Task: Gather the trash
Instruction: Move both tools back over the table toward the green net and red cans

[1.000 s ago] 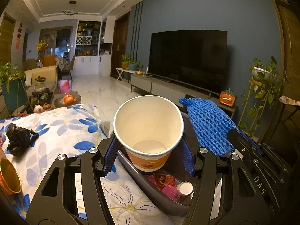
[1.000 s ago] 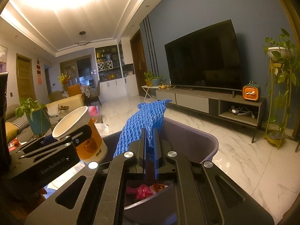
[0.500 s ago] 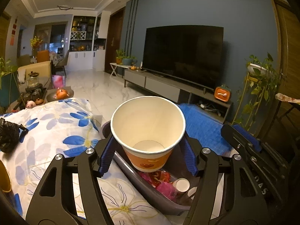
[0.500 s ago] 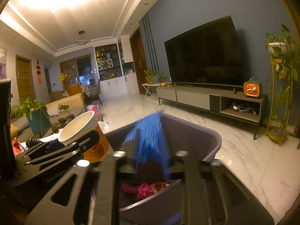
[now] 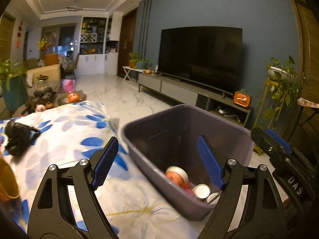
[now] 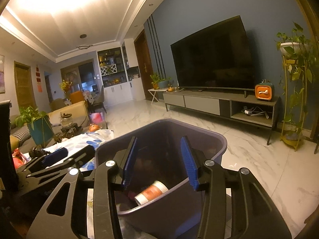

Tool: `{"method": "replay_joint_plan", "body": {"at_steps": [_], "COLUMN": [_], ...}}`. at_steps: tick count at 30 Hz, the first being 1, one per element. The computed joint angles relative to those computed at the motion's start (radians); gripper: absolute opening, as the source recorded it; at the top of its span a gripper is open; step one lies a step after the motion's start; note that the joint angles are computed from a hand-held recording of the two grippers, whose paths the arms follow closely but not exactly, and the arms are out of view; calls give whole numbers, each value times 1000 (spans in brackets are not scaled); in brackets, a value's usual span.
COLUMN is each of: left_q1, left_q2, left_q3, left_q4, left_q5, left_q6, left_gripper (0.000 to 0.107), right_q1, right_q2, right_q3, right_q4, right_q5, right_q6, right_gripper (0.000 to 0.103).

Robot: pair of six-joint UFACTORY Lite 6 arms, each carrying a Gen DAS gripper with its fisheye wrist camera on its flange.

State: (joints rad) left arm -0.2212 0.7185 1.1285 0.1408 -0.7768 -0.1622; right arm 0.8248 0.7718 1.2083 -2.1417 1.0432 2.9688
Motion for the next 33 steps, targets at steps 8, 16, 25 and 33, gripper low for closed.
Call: {"method": "replay_joint_plan", "body": {"at_steps": [8, 16, 25, 33], "left_q1": [62, 183, 436, 759], "left_q2": [-166, -329, -449, -497], "left_q3": [-274, -516, -698, -791], "left_q4": [-113, -190, -83, 151], "left_q5": [-120, -195, -265, -313], "left_q6": [83, 146, 120, 70], "left_gripper": [85, 85, 85, 85], "right_q1": [87, 189, 298, 363], "right_q2": [-5, 12, 72, 186], "right_q3": [-11, 40, 180, 388], "right_q4": [67, 102, 157, 198], "right_q5": [41, 34, 11, -55], "right_q6": [-39, -77, -185, -300], "right_gripper": [66, 72, 72, 72]}}
